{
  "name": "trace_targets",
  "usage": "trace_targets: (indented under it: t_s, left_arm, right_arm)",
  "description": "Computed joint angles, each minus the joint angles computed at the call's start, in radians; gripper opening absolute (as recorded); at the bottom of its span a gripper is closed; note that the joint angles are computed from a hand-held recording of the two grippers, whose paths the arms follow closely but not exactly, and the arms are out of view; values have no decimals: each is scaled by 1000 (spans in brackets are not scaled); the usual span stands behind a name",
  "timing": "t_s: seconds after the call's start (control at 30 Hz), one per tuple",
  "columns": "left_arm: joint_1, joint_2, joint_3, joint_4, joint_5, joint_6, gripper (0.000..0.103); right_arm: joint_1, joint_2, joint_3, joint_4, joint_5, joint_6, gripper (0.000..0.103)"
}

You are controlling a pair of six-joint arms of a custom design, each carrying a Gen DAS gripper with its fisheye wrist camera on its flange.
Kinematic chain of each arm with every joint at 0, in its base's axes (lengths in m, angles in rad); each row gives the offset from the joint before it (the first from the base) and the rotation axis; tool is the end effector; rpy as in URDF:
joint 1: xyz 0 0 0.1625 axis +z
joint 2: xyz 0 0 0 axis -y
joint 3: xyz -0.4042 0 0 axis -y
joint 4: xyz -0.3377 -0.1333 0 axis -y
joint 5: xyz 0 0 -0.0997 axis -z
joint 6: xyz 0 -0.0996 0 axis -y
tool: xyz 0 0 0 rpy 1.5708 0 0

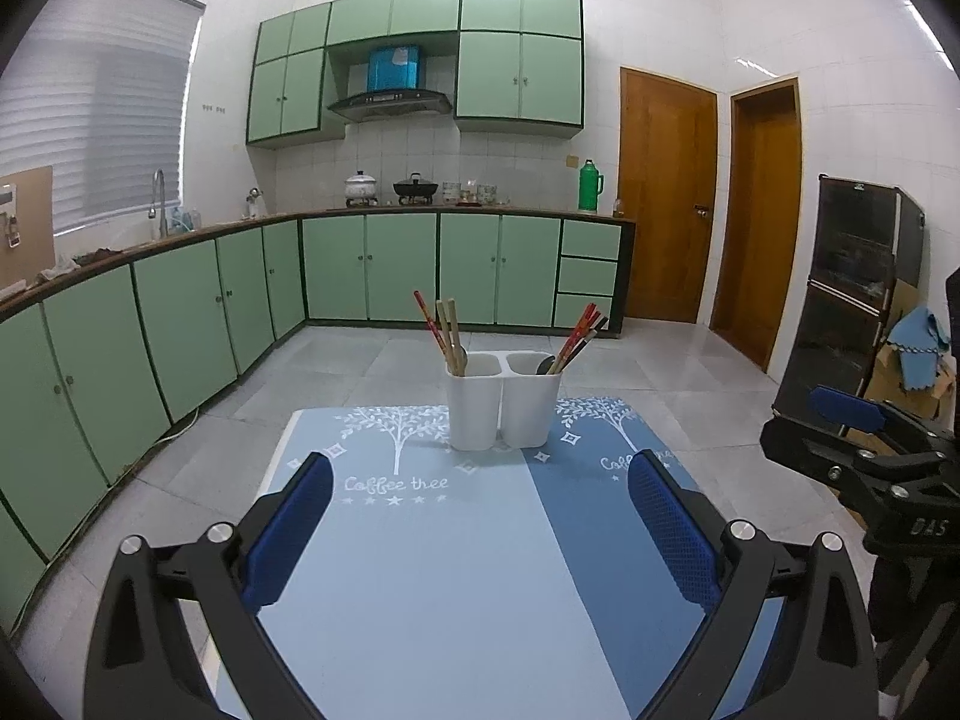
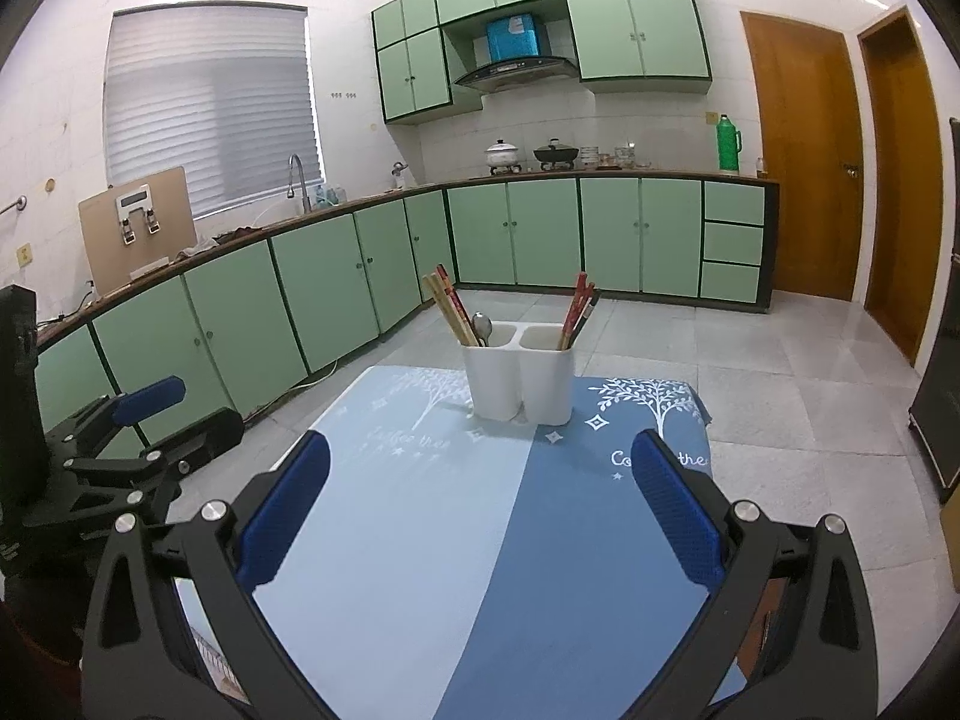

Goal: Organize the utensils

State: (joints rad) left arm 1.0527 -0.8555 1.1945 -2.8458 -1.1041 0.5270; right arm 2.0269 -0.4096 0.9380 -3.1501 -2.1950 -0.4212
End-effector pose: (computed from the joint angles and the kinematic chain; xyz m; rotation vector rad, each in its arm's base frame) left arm -0.1990 -0.7088 0.3829 0.9544 2.2388 -1.2188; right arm 0.4119 -0.6691 0.1996 0.5703 -2.1992 1.3073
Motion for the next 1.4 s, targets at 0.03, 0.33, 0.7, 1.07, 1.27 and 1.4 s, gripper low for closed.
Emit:
trace_targets:
  t_s: [0.03,0.33,0.7,1.07,1.27,1.4]
  left_arm:
    - [-1,-3,4,-2,-1,0,97]
    - [-6,-17,31,-22,-13,8,97]
    - [-7,-25,46,-20,-23,8,97]
    - [-8,-28,48,-17,-22,7,97]
    - [-9,-27,45,-17,-19,3,97]
    - [-10,-27,43,-15,-18,3,97]
  right_arm:
    - [1,1,0,-1,-3,-2,97]
    - [5,-5,12,-8,-8,-4,97]
    - [6,-9,16,-9,-10,-3,97]
    - [5,-15,30,-16,-9,-2,97]
    - [5,-16,29,-10,-11,-2,97]
    - [4,-16,26,-7,-10,-6,97]
